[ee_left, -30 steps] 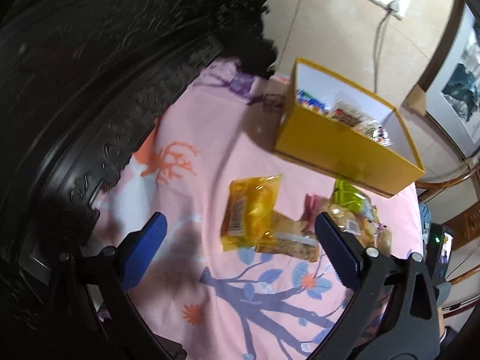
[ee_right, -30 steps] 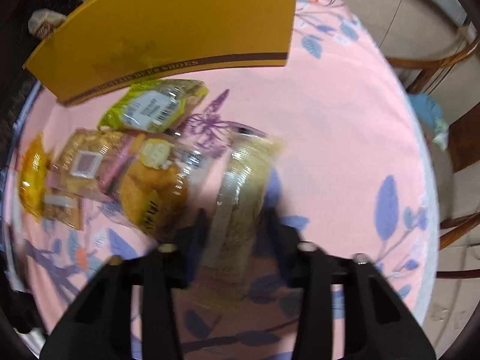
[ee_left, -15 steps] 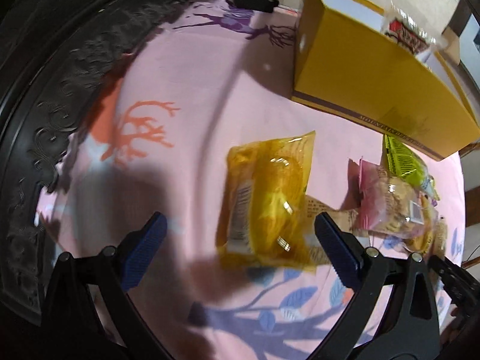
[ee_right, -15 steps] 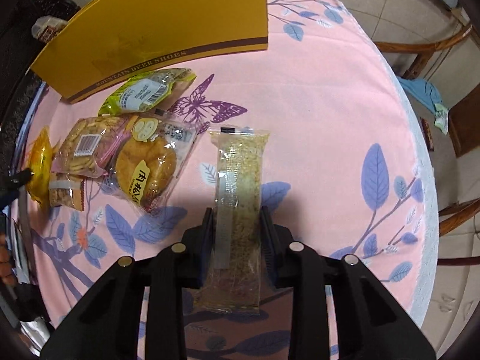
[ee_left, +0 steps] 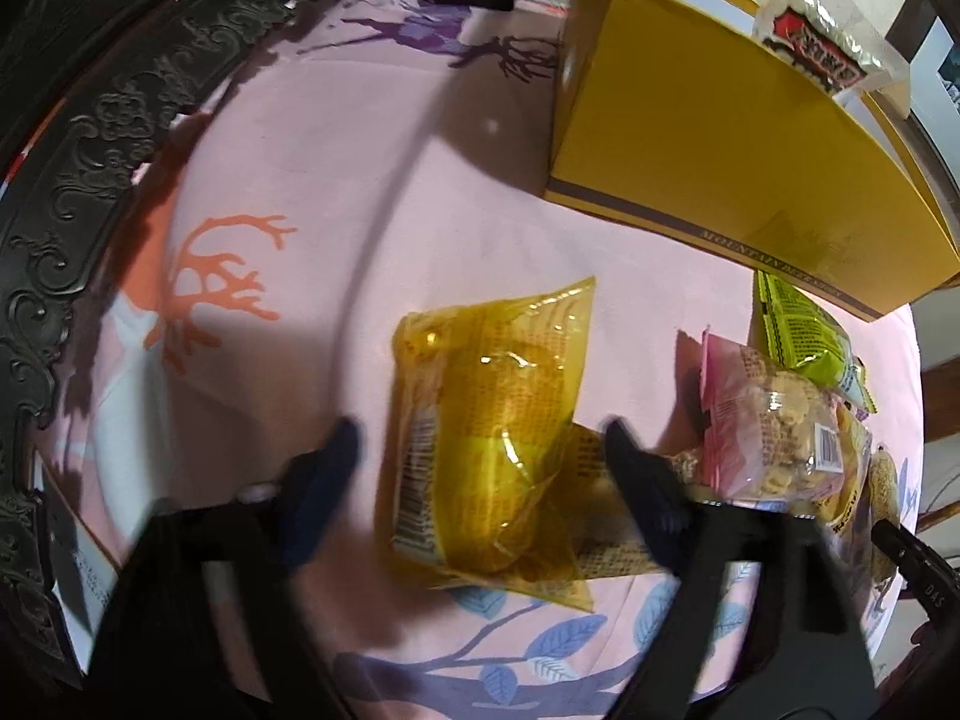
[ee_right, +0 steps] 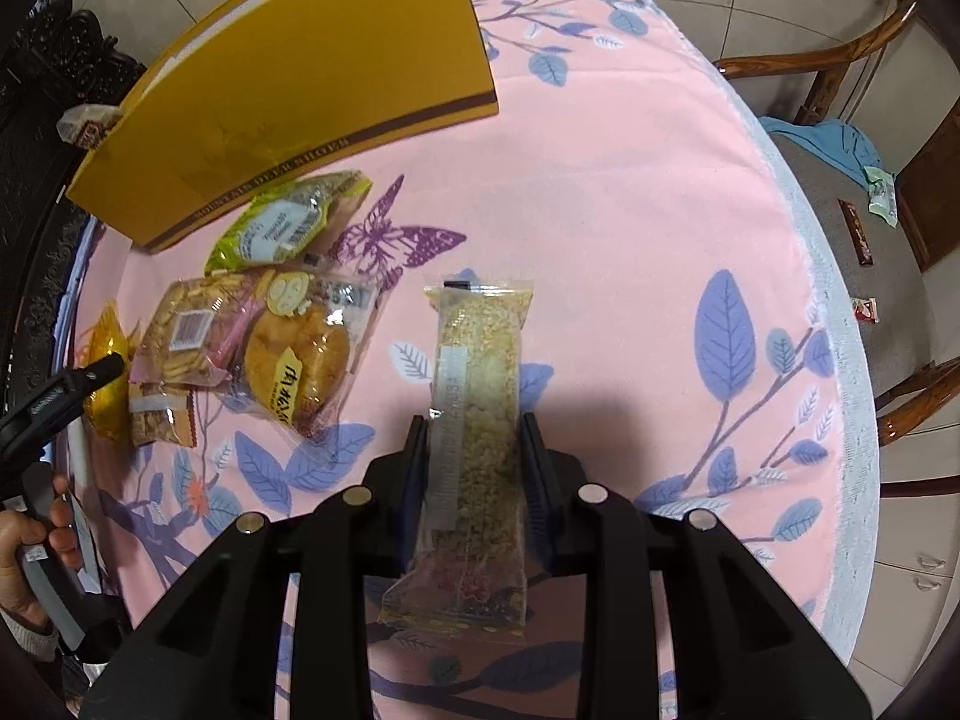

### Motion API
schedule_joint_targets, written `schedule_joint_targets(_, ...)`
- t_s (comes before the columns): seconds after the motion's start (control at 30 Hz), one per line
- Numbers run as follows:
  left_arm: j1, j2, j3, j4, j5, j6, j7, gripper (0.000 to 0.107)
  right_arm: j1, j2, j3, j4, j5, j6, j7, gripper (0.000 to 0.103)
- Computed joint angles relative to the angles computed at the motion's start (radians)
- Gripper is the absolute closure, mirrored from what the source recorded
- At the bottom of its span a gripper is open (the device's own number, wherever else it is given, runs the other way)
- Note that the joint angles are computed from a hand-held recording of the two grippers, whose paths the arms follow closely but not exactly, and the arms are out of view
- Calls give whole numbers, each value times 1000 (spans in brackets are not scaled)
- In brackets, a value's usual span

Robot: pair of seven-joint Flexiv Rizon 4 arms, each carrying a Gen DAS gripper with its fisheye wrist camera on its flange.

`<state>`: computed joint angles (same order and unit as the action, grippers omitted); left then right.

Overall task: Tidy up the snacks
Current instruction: 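Grasp the rice cracker bar with the right gripper while the left grasps the yellow bun packet, then carry the bar and yellow packet over the yellow box and open both grippers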

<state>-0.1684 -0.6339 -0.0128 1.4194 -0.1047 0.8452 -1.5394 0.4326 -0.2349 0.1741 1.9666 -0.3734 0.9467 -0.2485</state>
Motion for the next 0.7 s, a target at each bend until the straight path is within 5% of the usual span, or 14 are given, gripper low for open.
schedule_joint_targets(0.2,17,3,-20,28,-35,34,15,60,-6,33,-3,12,-18,29,26,73)
schedule_joint_targets(0.7,64,157,-82,238,-196,181,99,62,-8,51,-4,4,-47,88,62,73)
